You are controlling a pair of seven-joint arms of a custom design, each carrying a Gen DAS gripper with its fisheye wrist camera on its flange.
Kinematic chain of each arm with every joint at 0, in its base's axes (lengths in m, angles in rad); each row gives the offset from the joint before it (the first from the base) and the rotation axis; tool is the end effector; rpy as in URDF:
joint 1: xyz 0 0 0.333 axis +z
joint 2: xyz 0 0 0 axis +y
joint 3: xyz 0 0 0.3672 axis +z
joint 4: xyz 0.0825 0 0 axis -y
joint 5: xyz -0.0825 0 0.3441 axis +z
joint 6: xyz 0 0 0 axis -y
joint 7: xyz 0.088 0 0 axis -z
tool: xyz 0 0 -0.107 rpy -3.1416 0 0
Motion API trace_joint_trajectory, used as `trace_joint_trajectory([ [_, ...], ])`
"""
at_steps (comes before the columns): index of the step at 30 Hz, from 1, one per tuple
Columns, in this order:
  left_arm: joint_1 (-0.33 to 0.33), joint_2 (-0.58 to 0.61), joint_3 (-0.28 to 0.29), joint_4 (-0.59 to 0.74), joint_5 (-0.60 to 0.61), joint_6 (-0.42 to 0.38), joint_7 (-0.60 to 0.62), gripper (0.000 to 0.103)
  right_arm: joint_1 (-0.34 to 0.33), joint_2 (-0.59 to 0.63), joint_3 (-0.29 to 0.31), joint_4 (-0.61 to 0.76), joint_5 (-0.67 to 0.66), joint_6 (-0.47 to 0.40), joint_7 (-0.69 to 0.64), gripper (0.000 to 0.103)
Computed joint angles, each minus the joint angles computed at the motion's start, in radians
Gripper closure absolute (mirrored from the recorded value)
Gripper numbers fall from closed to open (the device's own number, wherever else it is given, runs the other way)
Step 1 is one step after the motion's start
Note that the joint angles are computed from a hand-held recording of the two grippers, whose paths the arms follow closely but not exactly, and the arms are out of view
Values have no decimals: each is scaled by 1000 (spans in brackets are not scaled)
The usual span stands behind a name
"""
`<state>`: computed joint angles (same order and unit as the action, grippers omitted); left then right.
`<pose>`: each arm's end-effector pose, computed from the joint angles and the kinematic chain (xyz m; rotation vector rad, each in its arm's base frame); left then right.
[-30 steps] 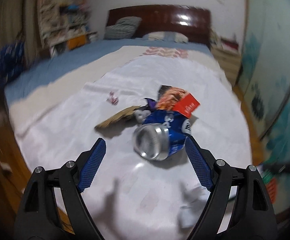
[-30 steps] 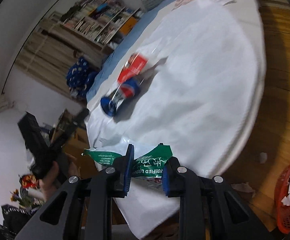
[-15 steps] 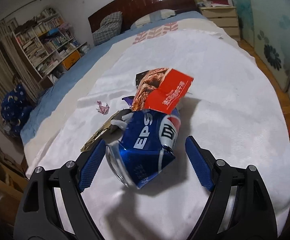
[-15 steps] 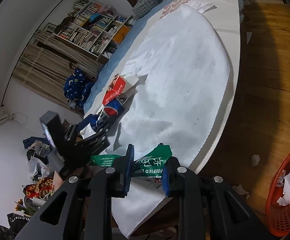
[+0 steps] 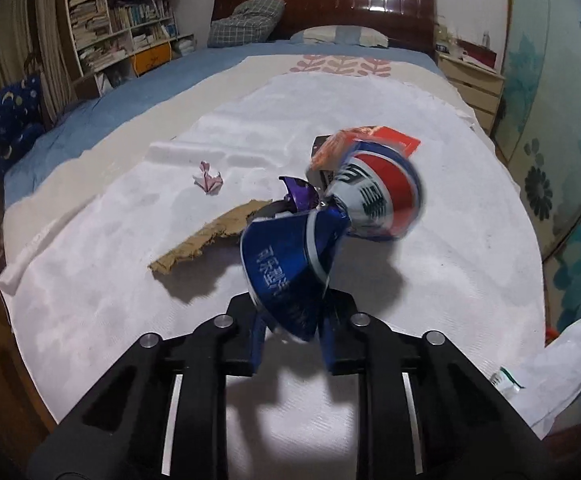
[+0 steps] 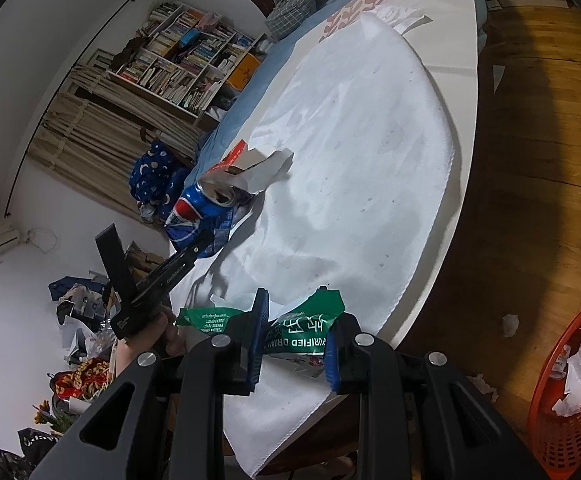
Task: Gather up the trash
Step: 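Grasp the green wrapper with the right gripper while the left grasps the blue Pepsi can, then carry the Pepsi can and green wrapper over the red basket while opening both grippers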
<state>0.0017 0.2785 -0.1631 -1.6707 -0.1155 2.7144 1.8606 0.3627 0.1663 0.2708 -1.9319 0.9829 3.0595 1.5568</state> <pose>0.6615 -0.0873 0.5984 -1.4612 2.0692 -0.8011 0.5296 0.2922 0.5606 -1.2463 1.7337 0.1359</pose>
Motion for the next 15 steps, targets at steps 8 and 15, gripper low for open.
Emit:
trace_joint_trajectory([
  [8,39,-20,-48,-6,-137,-14,83,83,8,-12,-1,-14,11,12,-8,78],
  [15,77,-140,-88,-82,-444,-8,286,83,36,-68,-18,-76,-72,116,57,78],
])
